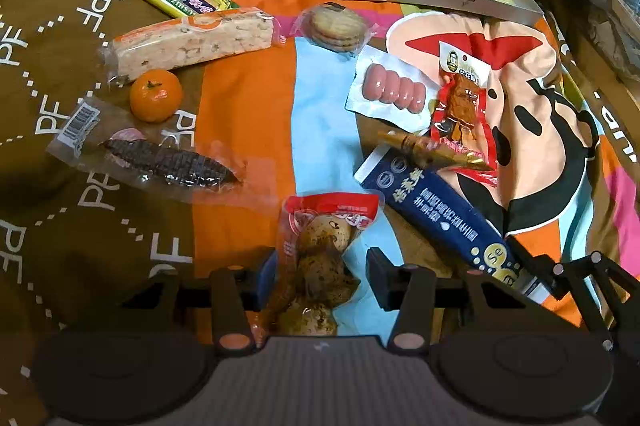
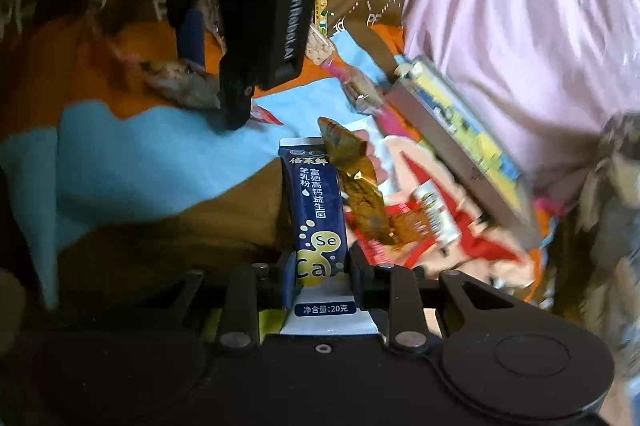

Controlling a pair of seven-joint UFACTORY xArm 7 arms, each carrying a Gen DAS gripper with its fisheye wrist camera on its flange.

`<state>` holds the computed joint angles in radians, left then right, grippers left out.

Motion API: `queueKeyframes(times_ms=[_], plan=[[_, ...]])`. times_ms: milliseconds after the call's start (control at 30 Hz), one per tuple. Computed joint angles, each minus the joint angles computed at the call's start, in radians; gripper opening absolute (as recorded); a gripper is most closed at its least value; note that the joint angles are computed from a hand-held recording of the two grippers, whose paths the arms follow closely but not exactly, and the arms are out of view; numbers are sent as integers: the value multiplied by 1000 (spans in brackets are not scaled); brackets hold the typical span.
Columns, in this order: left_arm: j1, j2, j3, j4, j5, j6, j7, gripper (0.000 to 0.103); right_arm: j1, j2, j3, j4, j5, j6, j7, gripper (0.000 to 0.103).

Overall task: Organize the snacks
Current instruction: 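Carry the blue pack with the right tool while the left tool carries the egg bag into the metal tray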

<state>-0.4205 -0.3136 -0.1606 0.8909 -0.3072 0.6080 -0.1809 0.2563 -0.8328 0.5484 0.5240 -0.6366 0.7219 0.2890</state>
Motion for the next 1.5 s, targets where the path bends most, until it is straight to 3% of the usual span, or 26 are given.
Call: queueKeyframes(times_ms=[300, 500, 967, 1167, 1267, 1367, 1500], plan=[[-35, -19, 12, -33, -75, -76, 43, 52, -72, -80, 36, -56, -135, -83, 19, 28], [-34, -24, 9, -43, -69, -145, 20, 52, -125, -125, 61, -63, -155, -134, 56, 28], [34, 62, -6, 97, 81, -174, -69, 53, -380, -125, 101, -22, -200, -432, 106, 29], [67, 206, -28, 269, 193, -185, -121, 53, -535, -33, 87, 50, -148, -533, 54, 29], [65, 304, -32, 385, 245, -201, -142, 53, -667, 49, 114, 119, -140, -604, 29, 29], [49, 421, -27, 533, 302, -213, -169, 53, -819, 151, 186, 224, -124, -647, 17, 29], [15, 577, -3, 729, 359, -231, -190, 53, -1084, 232, 363, 366, -109, -702, 46, 29]])
